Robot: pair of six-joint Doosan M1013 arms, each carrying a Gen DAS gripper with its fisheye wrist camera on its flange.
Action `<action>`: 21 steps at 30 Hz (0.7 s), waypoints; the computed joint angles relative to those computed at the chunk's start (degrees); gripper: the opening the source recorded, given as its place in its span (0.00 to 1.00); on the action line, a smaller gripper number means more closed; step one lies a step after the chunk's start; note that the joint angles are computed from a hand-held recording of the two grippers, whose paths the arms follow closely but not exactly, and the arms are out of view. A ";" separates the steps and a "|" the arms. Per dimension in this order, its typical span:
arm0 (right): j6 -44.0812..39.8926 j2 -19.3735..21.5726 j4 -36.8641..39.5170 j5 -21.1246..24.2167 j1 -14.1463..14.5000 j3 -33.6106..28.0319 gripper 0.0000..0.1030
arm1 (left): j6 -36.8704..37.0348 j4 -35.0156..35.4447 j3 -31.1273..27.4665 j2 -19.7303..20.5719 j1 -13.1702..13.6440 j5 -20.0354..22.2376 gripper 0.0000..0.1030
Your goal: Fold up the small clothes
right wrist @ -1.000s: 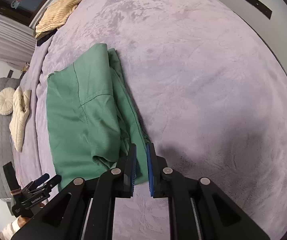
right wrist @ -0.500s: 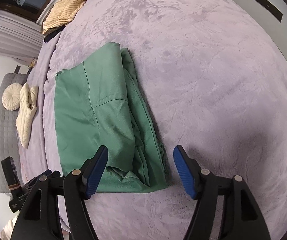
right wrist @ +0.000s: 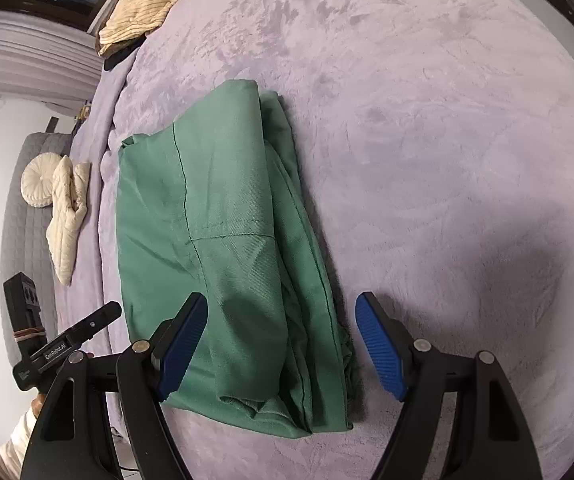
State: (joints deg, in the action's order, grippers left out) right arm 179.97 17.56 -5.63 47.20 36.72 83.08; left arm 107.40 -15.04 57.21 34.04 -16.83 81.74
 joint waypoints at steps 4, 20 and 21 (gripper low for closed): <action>-2.17 0.08 2.14 -0.94 -0.80 0.71 0.77 | 0.40 0.60 -0.50 0.57 -0.51 0.16 1.00; -19.08 0.14 17.30 -12.67 -5.10 5.27 0.77 | 0.75 -12.72 -8.38 7.62 1.95 11.13 1.00; -21.33 0.27 19.45 -13.81 -5.50 5.56 0.77 | 1.13 -12.63 -8.41 7.91 1.71 11.48 1.00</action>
State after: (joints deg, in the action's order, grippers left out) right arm 158.64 17.83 13.82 33.38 31.23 88.64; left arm 108.53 -27.68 48.80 41.95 -15.11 93.23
